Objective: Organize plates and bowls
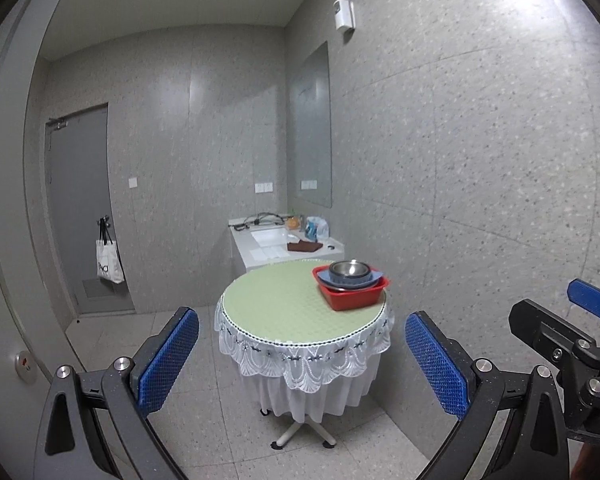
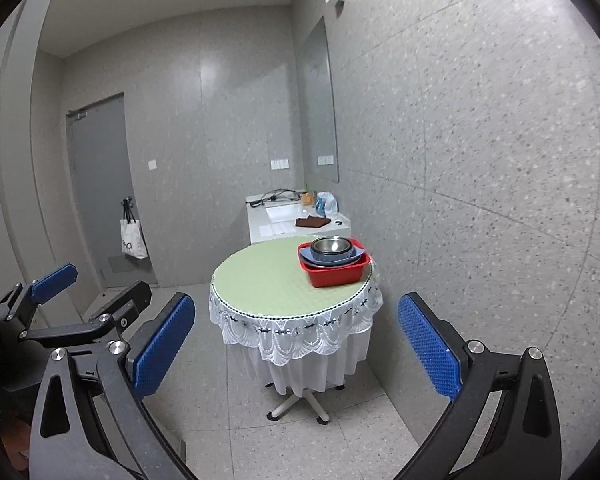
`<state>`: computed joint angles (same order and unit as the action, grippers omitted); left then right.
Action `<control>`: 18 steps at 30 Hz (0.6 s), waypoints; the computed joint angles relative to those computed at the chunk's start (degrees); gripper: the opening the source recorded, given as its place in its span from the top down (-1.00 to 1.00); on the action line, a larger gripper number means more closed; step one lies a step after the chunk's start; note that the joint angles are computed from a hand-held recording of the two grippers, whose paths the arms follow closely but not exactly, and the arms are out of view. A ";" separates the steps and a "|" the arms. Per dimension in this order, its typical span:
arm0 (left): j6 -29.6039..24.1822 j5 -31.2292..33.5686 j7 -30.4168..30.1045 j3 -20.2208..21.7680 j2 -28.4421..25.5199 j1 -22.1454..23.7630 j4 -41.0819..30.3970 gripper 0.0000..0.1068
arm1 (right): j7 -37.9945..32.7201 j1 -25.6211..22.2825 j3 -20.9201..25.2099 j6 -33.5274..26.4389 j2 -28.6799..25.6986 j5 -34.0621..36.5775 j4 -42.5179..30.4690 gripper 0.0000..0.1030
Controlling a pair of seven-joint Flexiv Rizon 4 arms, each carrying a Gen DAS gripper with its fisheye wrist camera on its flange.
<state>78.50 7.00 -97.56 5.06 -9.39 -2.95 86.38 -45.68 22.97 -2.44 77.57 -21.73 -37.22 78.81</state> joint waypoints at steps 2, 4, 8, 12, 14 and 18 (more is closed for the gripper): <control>1.02 0.68 -0.58 0.18 1.01 -0.22 1.23 -0.92 | 1.71 0.57 -0.90 0.71 1.05 -1.28 1.41 -1.00; 2.54 -0.65 0.97 -0.51 2.12 0.25 3.14 -0.92 | 4.02 1.13 -1.91 1.46 2.02 -3.26 2.74 -1.00; 5.40 -6.64 6.96 -2.61 1.88 1.88 5.18 -0.92 | 9.62 1.91 -3.58 1.84 3.50 -8.69 4.50 -1.00; 6.63 -12.41 13.04 -4.34 1.31 3.02 5.88 -0.92 | 14.45 1.46 -3.46 0.87 4.44 -13.52 5.36 -1.00; 6.93 -16.73 17.59 -5.88 0.76 3.95 6.19 -0.92 | 16.29 1.08 -3.25 0.28 4.49 -15.49 5.30 -1.00; 7.34 -22.12 23.02 -6.76 0.61 4.37 6.83 -0.92 | 19.09 0.51 -2.43 -1.51 4.30 -18.21 4.78 -1.00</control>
<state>85.84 -15.12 -74.55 -1.70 -8.78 1.42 93.21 -26.60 23.48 -4.87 76.06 -17.43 -55.43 83.58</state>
